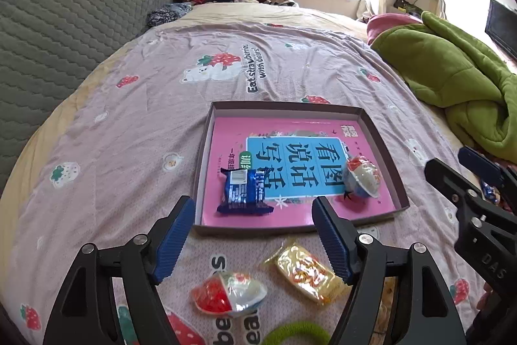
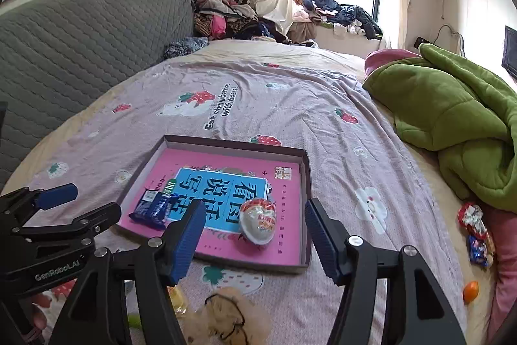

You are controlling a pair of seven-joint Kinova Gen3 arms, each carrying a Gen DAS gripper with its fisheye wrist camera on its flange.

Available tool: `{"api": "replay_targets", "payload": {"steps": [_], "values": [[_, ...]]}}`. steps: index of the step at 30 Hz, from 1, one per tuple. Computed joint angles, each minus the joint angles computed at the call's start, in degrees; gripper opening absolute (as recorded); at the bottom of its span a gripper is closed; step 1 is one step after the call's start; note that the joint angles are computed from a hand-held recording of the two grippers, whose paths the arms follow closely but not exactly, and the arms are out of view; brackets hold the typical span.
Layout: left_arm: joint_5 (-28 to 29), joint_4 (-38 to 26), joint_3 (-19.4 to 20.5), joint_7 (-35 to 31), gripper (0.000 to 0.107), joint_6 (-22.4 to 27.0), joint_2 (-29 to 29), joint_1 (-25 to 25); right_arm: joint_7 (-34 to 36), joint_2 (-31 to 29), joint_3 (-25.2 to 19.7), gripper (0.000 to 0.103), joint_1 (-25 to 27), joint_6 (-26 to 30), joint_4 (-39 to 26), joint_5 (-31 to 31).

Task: Organize objects
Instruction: 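Withdraw both tools back from the grey tray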

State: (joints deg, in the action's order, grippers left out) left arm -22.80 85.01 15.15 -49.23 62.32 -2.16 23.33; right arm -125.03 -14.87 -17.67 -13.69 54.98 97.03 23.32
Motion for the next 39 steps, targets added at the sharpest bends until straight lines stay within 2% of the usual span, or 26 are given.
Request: {"api": "replay_targets", "payload": {"steps": [7, 12, 16, 24, 36, 39], "values": [[0.03, 1.62, 1.56, -0.01, 0.077, 0.76, -3.22, 0.03, -0.3, -4.7, -1.81, 0.066, 0.6, 0.7, 1.59, -1.44], [1.18, 3.06, 2.88, -0.68, 0.078, 0.27, -5.91, -0.97, -2.06, -7.6, -6.52, 0.067, 3.1, 1.67, 2.58, 0.62], [1.38, 4.07, 4.39, -0.6, 0.078, 0.4, -8.02, -2.13, -1.23, -9.51, -6.78, 0.067, 3.61, 2.07, 2.6, -1.44], [2.3, 5.48, 6.91, -1.0, 0.078, 0.73, -10.86, -4.33, -1.13, -12.37, -12.42, 0.067, 7.92, 3.17, 2.37, -0.26], [1.48, 8.67, 11.98, 0.95, 0.078, 1.2, -13.61, -6.95, 1.59, -15.41, -12.81, 0.067, 9.78, 2.85, 4.22, -4.28], [2.2, 9.76, 11.94, 1.2, 0.078, 0.87, -14.37, -7.07, 2.32, -16.28, -11.93, 0.067, 9.57, 2.48, 5.01, -6.06]]}}
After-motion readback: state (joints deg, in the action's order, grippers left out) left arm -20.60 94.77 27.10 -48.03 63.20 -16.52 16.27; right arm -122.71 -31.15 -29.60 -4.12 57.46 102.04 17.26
